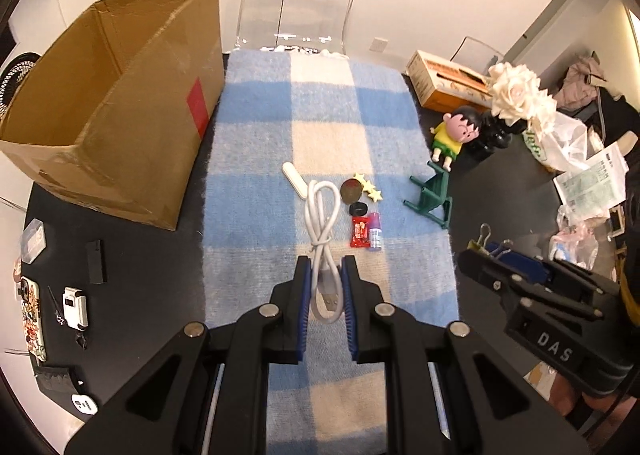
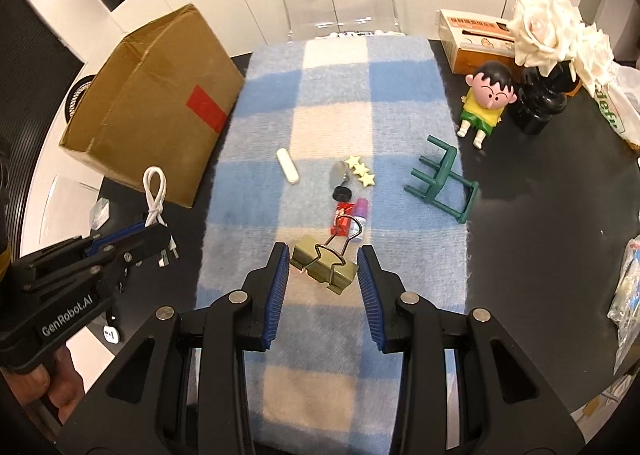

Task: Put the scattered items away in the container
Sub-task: 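Lift the cable and binder clips off the blanket with both tools, then carry the cable and clips over the open cardboard box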

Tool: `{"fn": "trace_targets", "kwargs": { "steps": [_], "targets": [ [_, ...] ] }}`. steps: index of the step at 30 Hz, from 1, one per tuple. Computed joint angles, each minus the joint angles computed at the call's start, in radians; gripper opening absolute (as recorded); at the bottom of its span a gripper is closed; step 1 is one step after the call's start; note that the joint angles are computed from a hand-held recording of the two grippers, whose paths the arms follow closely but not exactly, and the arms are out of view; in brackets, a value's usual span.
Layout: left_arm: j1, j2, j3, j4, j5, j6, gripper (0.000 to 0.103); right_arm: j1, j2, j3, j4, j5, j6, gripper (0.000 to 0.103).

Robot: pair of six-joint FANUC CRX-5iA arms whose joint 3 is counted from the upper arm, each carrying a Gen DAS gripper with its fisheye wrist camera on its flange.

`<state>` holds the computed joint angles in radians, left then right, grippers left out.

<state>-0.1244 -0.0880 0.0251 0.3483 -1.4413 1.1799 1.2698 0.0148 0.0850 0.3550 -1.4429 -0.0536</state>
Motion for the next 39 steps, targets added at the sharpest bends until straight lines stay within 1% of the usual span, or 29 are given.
{"fn": "trace_targets", "kwargs": {
  "steps": [9, 17, 25, 28, 34, 39],
  "targets": [
    [0.039, -0.018, 0.004, 0.023, 0.008, -0.001, 0.015, 0.022, 0.032, 0.058, 0.026, -0.030, 0.019, 0.037],
    [0.071, -0.016, 0.015, 0.031, 0.024, 0.008, 0.015, 0.005, 0.071, 0.118, 0.028, -0.036, 0.083, 0.037],
    [0.115, 0.004, 0.045, 0.032, 0.037, 0.019, 0.015, -0.039, 0.131, 0.200, 0.019, 0.003, 0.185, 0.037],
    [0.128, 0.017, 0.067, 0.025, 0.045, 0.024, 0.015, -0.070, 0.130, 0.207, -0.009, 0.080, 0.186, 0.036],
    [0.157, 0.051, 0.118, 0.014, 0.060, 0.042, 0.015, -0.108, 0.205, 0.323, -0.001, 0.104, 0.285, 0.037],
    [0.181, 0.077, 0.159, 0.011, 0.065, 0.064, 0.015, -0.133, 0.299, 0.476, -0.001, 0.074, 0.400, 0.037]
  ]
}}
